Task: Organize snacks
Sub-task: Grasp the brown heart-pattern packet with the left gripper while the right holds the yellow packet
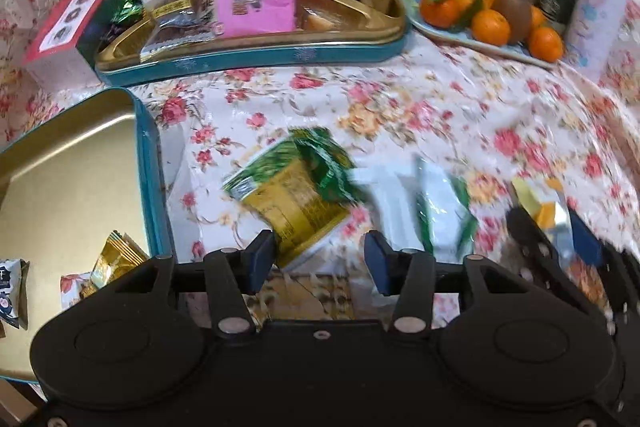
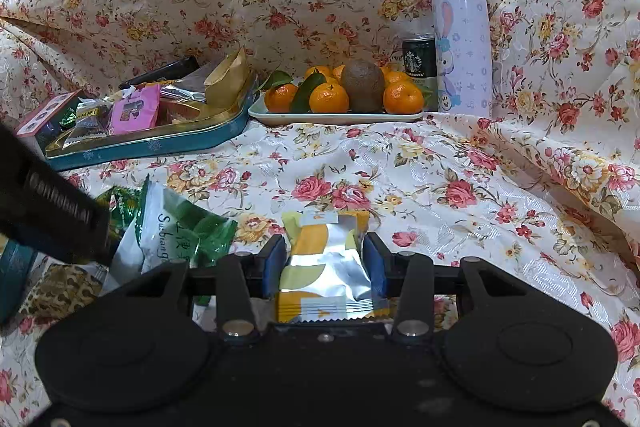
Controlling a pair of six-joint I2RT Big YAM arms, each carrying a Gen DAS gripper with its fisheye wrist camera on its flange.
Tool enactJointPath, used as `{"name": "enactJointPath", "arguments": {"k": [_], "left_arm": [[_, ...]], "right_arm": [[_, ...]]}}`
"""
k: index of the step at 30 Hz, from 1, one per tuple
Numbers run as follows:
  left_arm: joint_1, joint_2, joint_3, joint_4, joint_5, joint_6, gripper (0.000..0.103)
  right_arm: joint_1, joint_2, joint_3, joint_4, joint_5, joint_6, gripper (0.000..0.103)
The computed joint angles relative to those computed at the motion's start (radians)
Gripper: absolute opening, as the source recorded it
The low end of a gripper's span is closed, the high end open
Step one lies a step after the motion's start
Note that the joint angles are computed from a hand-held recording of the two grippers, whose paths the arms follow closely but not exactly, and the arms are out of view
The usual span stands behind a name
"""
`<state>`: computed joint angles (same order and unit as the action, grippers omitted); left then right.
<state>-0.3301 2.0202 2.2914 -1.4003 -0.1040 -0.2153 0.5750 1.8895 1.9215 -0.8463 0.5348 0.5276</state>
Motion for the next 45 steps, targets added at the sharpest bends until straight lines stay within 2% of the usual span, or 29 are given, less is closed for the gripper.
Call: {"name": "enactJointPath", "arguments": {"k": [5, 11, 15, 20, 22, 25, 28, 32, 37, 45], "left_arm": [[-0.003, -0.029, -0.034, -0.013, 0.092, 0.036, 0.055], [0.002, -0.111, -0.113, 0.074, 0.056, 0.055, 0.055], [0.021, -0.152, -0.147, 0.111, 0.045, 0.046, 0.055], [0.029, -0.214, -0.245, 0.159, 0.034, 0.068, 0.055], [0.026, -0.244, -0.298, 0.187, 0.028, 0.103, 0.055], [0.021, -0.287, -0.376, 0.231, 0.013, 0.199, 0.055], [0.021, -0.316, -0.429, 0.249, 0.004, 0.289, 0.055], [0.022, -0.338, -0.472, 0.273, 0.012, 0.370, 0.055], [0.006, -0.320, -0.476, 0.293, 0.002, 0.423, 0.055], [0.006, -0.243, -0.392, 0.274, 0.033, 0.437, 0.055]], "right_arm": [[0.000, 0.001, 0.001, -0.001, 0.000, 0.000, 0.044], [0.000, 0.001, 0.001, -0.001, 0.000, 0.000, 0.044], [-0.001, 0.000, 0.000, 0.000, -0.001, 0.001, 0.044], [0.000, 0.001, 0.000, 0.000, 0.000, 0.003, 0.044], [0.000, 0.000, 0.000, 0.001, 0.000, 0.003, 0.044], [0.000, 0.000, 0.000, 0.002, -0.001, 0.006, 0.044], [0.000, 0.000, 0.000, 0.002, -0.001, 0.008, 0.044], [0.000, 0.000, 0.000, 0.002, -0.001, 0.009, 0.044], [0.000, 0.000, 0.000, 0.001, -0.001, 0.011, 0.044], [-0.001, 0.000, 0.001, 0.000, -0.002, 0.011, 0.044]]}}
